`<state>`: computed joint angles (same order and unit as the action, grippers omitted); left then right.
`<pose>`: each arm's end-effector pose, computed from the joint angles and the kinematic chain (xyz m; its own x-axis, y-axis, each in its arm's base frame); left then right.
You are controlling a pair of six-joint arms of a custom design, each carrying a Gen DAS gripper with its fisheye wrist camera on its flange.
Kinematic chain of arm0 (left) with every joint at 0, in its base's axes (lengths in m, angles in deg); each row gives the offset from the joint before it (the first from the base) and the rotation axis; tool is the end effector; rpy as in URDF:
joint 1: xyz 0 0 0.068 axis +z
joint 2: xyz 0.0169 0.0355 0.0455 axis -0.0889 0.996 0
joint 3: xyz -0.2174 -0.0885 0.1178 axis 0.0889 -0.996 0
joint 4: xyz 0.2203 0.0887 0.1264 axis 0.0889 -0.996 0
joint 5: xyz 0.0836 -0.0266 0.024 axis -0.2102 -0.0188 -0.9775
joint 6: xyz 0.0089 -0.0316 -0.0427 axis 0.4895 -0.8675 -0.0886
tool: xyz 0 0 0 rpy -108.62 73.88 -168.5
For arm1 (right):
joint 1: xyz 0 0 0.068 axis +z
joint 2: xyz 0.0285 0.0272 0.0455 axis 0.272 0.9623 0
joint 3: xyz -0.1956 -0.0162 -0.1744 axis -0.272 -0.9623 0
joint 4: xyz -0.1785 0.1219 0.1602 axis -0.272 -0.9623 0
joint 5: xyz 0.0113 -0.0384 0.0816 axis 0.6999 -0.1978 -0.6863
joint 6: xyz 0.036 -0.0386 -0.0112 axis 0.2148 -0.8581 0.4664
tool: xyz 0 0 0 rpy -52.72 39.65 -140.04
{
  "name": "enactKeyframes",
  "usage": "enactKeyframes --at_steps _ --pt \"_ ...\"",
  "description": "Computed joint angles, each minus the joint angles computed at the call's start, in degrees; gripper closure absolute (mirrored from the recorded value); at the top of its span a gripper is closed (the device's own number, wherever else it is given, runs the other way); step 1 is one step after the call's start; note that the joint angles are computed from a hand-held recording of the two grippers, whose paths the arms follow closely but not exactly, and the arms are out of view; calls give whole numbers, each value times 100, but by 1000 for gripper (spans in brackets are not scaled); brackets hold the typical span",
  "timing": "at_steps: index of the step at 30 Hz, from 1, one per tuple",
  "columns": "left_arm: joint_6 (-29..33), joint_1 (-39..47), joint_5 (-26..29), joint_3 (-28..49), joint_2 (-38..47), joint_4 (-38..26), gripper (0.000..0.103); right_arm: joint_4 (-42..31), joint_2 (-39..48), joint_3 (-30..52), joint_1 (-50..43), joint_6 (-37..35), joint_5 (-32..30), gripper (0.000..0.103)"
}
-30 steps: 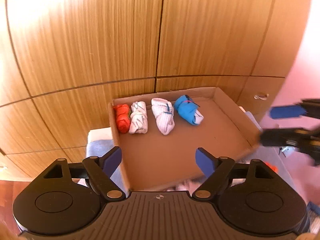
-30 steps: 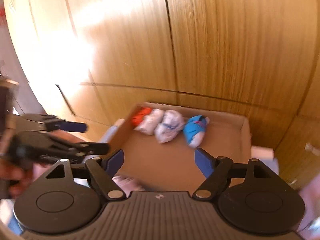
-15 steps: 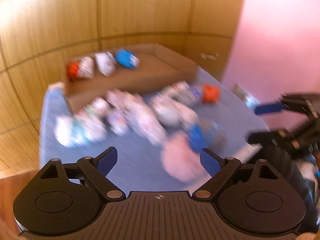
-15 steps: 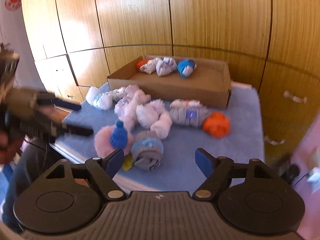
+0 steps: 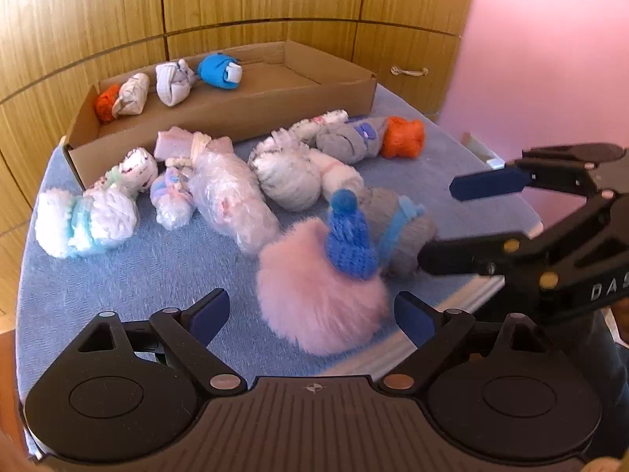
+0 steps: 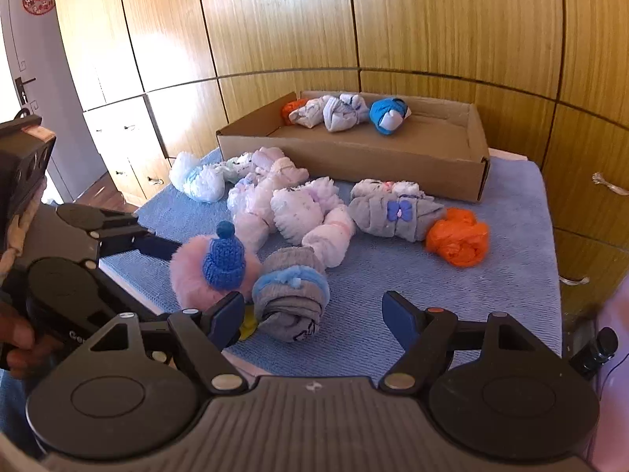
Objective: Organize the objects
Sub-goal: 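Grasp the pink fluffy bundle with the left tool while the right tool grasps the grey sock bundle, then carry both bundles into the box and lower them beside the blue bundle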
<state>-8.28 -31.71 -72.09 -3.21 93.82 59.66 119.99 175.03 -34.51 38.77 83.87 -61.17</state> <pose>0.2889 -0.1401 0.0053 -0.7455 0.1329 -0.6531 0.2185 0.9745 -0.0510 0.3353 0.1497 -0.0114 -0.6347 -0.2521 -0.7305 -0.5025 0.8528 0.1422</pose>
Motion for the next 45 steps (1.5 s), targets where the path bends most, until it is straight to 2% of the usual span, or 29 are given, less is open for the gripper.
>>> enactKeyframes --at_steps 5,9,16,20,22,36,40,45 --pt "4 103 72 93 50 -36 12 -152 126 219 -62 49 -179 29" --pt "83 187 370 181 68 -104 32 -480 213 484 -130 106 -432 30" --pt "79 328 596 105 37 40 57 -944 370 889 -135 85 -670 33" --pt "44 436 684 -74 -113 80 57 -1101 507 1066 -132 135 -786 48" --pt "64 442 647 -194 -216 92 57 -1051 535 1047 -132 194 -809 59" --pt "4 687 819 -526 -864 -7 57 -626 -120 311 -455 348 -818 59" --pt "81 712 788 -475 -1180 -314 57 -672 -345 293 -548 292 -765 59" --pt "413 834 724 15 -1497 -965 57 -951 -685 482 -719 101 -688 59"
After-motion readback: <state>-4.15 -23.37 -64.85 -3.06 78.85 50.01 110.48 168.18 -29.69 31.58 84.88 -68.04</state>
